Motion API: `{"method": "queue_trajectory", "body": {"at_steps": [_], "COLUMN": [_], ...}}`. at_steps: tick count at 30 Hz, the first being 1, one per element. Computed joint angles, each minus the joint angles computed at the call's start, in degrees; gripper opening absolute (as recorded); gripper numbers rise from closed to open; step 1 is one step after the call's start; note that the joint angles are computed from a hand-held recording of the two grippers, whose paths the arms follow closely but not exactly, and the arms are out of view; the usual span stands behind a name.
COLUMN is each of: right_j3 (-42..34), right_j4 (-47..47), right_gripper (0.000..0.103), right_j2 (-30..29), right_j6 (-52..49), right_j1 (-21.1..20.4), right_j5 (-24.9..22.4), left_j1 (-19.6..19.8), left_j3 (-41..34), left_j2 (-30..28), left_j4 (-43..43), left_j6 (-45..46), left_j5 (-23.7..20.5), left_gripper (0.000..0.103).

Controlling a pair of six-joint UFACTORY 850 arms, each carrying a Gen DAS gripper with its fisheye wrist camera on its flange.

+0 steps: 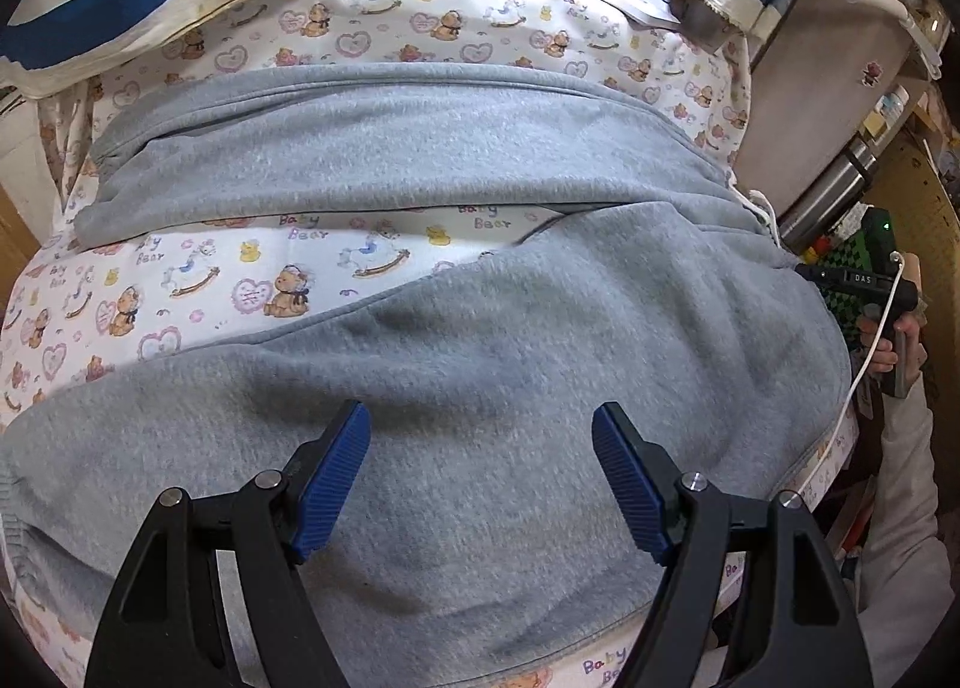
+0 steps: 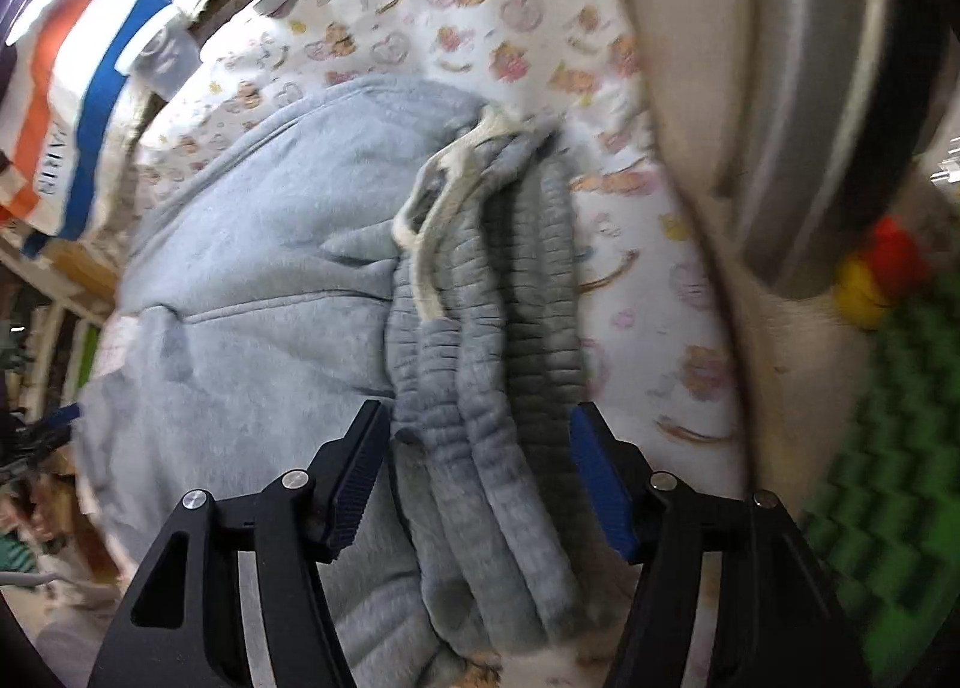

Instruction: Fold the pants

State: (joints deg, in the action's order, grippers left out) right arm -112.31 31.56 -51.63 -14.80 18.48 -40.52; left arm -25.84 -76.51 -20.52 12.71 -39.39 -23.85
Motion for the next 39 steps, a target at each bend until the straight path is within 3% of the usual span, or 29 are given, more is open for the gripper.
{"method": "queue_trajectory", "body": {"at_steps": [3,4,7,12,16,20,22,25,29,31,33,35,39], "right_j3": [-3.49,-3.68,-3.48,2.07,4.71,8.39,7.03,0.12,-0.97,1.09,4.52,8.0,9.03], "right_j4": [3.38,3.05,5.01,-11.72,-20.85,-27.99,-31.67,-36.56,-42.42,-45.11,-47.06,-43.64,-37.06], "right_gripper": [0.053,0.041,0.018,0.013,0.011,0.011,0.011,0.012,0.018,0.033,0.065,0.065,0.06], "right_j2": [-2.92,-3.01,-2.86,3.03,7.03,10.94,9.52,2.72,1.11,2.94,5.54,7.92,7.63], "right_j6": [-2.19,-2.37,-3.26,9.33,18.39,23.59,27.68,32.25,33.94,34.07,34.41,31.59,26.96], "right_j1": [-0.66,-0.55,-0.64,2.35,3.71,5.6,5.97,6.33,7.27,7.66,7.71,6.86,5.32], "right_j5": [-4.68,-4.6,-4.34,3.56,5.31,7.81,6.12,-0.68,-0.46,0.4,1.93,3.73,0.64], "left_j1": [-0.27,-0.34,-0.12,-0.83,-1.36,-2.3,-1.81,-1.71,-1.76,-1.33,-1.41,-1.57,-1.36], "left_j3": [-0.05,-0.11,-0.38,-0.47,0.63,0.64,0.54,0.16,1.14,2.59,3.48,3.75,3.31], "left_j2": [-0.15,-0.29,-0.8,-0.89,0.06,-0.4,-0.97,-1.99,-1.6,-0.52,-0.05,-0.15,-1.0], "left_j4": [1.63,1.26,-2.01,1.99,9.84,22.55,23.05,28.43,33.75,33.46,34.76,34.95,29.6], "left_j6": [-1.74,-1.4,1.15,-1.99,-8.1,-18.85,-19.2,-24.67,-29.79,-30.17,-31.76,-32.26,-28.65], "left_j5": [-0.58,-0.63,-0.37,-0.67,-0.61,-3.96,-3.98,-6.39,-8.83,-7.1,-6.96,-6.44,-2.57], "left_gripper": [0.075,0.075,0.075,0.075,0.075,0.075,0.075,0.075,0.075,0.075,0.075,0.075,0.075]}}
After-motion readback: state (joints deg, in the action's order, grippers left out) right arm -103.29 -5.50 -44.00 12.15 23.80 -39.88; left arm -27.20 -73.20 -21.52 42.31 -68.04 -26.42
